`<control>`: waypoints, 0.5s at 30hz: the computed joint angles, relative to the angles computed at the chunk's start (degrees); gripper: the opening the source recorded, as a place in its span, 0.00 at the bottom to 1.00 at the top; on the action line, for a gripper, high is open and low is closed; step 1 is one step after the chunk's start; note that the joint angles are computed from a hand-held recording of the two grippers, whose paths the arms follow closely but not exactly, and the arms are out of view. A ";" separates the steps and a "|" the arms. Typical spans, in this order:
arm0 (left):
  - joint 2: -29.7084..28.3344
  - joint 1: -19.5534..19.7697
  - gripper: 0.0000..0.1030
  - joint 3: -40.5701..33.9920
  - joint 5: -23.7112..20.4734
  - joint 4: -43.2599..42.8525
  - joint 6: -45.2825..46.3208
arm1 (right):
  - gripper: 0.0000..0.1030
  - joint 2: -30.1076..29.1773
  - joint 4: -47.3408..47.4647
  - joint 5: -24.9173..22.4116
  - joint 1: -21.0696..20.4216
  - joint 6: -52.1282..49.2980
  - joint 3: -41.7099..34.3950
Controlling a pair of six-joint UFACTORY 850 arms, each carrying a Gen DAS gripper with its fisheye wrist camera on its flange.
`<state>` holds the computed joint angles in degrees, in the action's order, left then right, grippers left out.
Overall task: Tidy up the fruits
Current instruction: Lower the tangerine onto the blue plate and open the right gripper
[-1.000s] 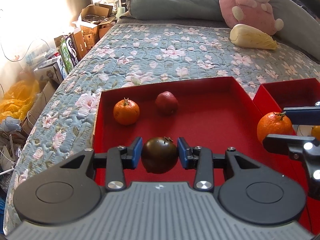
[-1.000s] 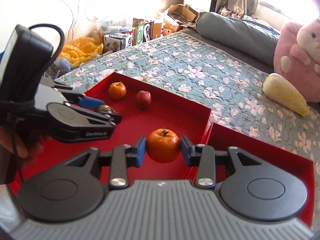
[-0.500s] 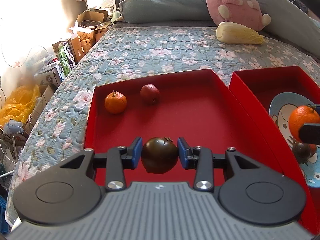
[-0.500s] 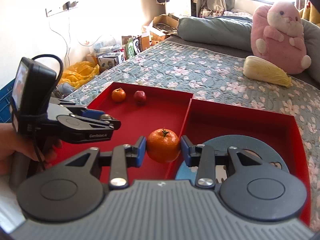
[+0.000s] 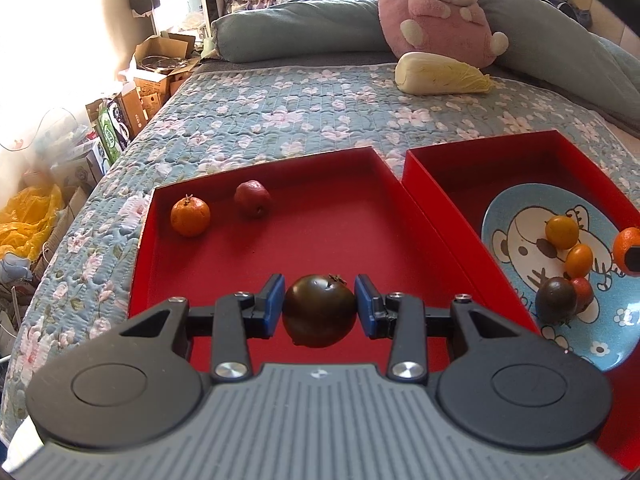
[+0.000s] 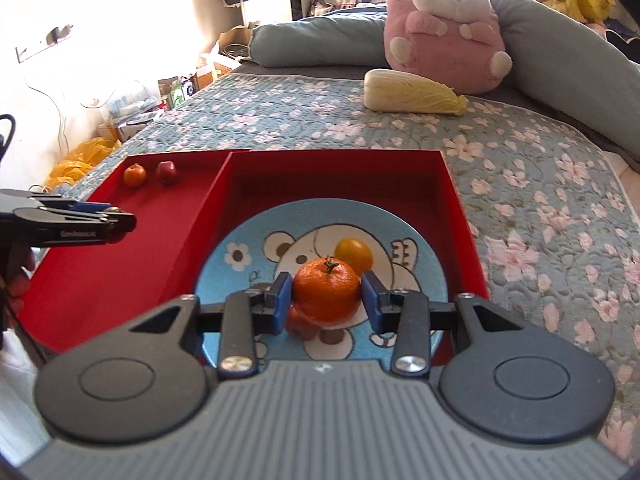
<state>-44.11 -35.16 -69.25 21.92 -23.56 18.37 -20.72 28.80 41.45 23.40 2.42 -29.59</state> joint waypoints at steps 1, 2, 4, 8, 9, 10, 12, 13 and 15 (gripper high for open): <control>0.04 -0.11 0.43 0.05 0.05 0.78 -0.64 | 0.40 -0.18 0.02 0.07 -0.19 0.45 0.12; 0.03 -0.24 0.43 0.05 0.08 1.59 -1.25 | 0.40 -0.32 0.01 0.00 -0.32 0.68 0.13; -0.08 -0.55 0.43 -0.03 0.16 2.39 -1.63 | 0.40 -0.87 -0.61 -0.11 -0.56 1.02 -0.51; -0.52 -0.87 0.43 -0.62 -0.30 2.43 -1.00 | 0.40 -2.71 -2.78 -1.11 -1.21 0.22 -3.93; -0.56 -0.87 0.43 -0.66 -0.22 2.53 -1.12 | 0.40 -3.57 -3.19 -1.75 -1.36 -0.09 -5.25; -0.60 -0.79 0.43 -0.72 -0.22 2.90 -1.59 | 0.40 -4.46 -3.51 -2.34 -1.50 -0.59 -6.54; -0.78 -0.64 0.43 -0.98 -0.41 2.89 -1.83 | 0.40 -6.52 -2.77 -3.83 -1.49 -3.08 -9.42; -0.85 -0.53 0.43 -1.07 -0.60 3.08 -2.10 | 0.40 -7.38 -2.19 -4.50 -1.45 -4.33 -10.55; -0.99 -0.37 0.43 -1.19 -0.74 3.33 -2.46 | 0.40 -9.29 -1.30 -6.07 -1.54 -6.29 -12.90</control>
<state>-45.10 -35.53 -70.44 21.18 -20.23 15.91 -30.01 27.50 35.38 21.86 -3.87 -42.49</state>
